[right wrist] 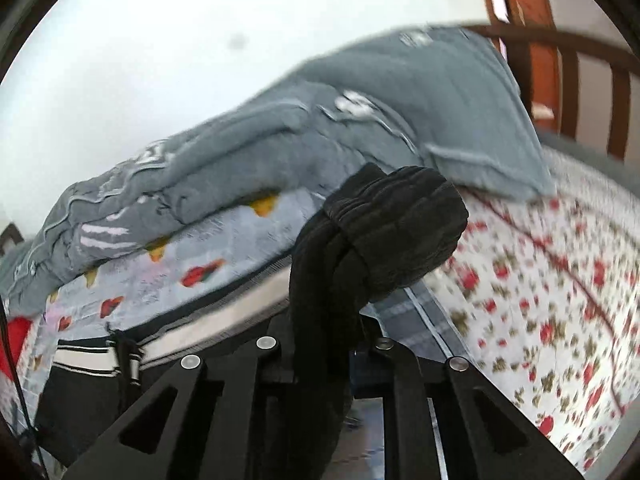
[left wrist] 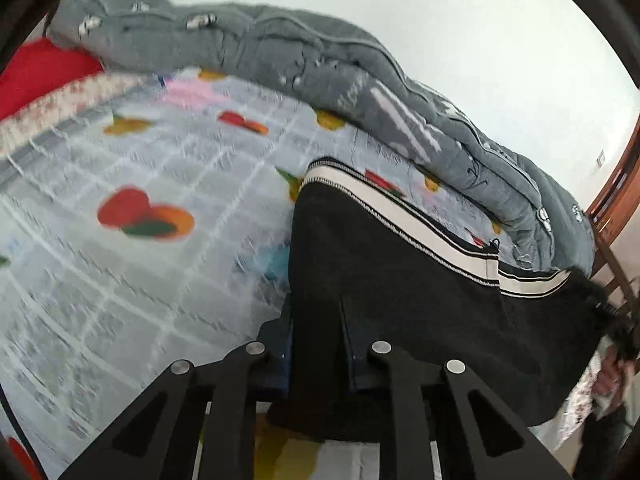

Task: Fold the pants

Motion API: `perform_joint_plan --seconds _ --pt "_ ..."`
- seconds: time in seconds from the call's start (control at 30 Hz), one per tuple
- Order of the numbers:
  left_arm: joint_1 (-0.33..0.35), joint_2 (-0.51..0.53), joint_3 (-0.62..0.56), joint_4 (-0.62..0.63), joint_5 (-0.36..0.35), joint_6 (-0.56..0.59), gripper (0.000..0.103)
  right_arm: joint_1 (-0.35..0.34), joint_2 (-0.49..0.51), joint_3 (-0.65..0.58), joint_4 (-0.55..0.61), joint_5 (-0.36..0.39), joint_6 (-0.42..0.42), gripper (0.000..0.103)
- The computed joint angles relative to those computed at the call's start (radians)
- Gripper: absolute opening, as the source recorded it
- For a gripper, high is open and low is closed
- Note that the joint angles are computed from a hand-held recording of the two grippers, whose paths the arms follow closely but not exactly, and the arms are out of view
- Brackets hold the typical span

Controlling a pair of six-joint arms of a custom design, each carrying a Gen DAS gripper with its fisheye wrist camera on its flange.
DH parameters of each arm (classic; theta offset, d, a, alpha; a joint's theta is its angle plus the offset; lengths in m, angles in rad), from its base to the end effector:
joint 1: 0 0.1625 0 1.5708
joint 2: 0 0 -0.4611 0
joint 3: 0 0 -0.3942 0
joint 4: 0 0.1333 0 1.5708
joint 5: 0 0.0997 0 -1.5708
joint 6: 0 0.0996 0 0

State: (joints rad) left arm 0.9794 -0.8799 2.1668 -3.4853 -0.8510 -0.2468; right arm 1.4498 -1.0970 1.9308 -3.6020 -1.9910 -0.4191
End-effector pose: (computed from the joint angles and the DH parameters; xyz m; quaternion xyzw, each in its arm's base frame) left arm -0.1297 -0.5500 0.1374 0.0455 0.8957 -0.4002 0.1884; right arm 0.0200 -0.6032 0.3406 0.0037 -0.8164 0.4852 0.3131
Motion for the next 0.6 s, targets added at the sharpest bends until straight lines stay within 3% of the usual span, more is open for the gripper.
perform_joint_plan --seconds 0.2,0.4,0.53,0.6 --pt "0.028 -0.077 0.014 -0.010 0.047 0.078 0.018 0.093 0.043 -0.034 0.005 0.010 -0.041 0.014" --pt "0.063 -0.189 0.064 -0.015 0.179 0.100 0.018 0.122 0.114 -0.026 0.029 0.103 -0.053 0.014" --pt "0.119 -0.252 0.096 0.053 0.123 0.047 0.019 0.089 0.154 -0.024 0.074 0.073 -0.012 0.014" --pt "0.143 -0.262 0.103 0.085 0.077 0.019 0.027 0.053 0.158 -0.017 0.101 0.050 0.012 0.016"
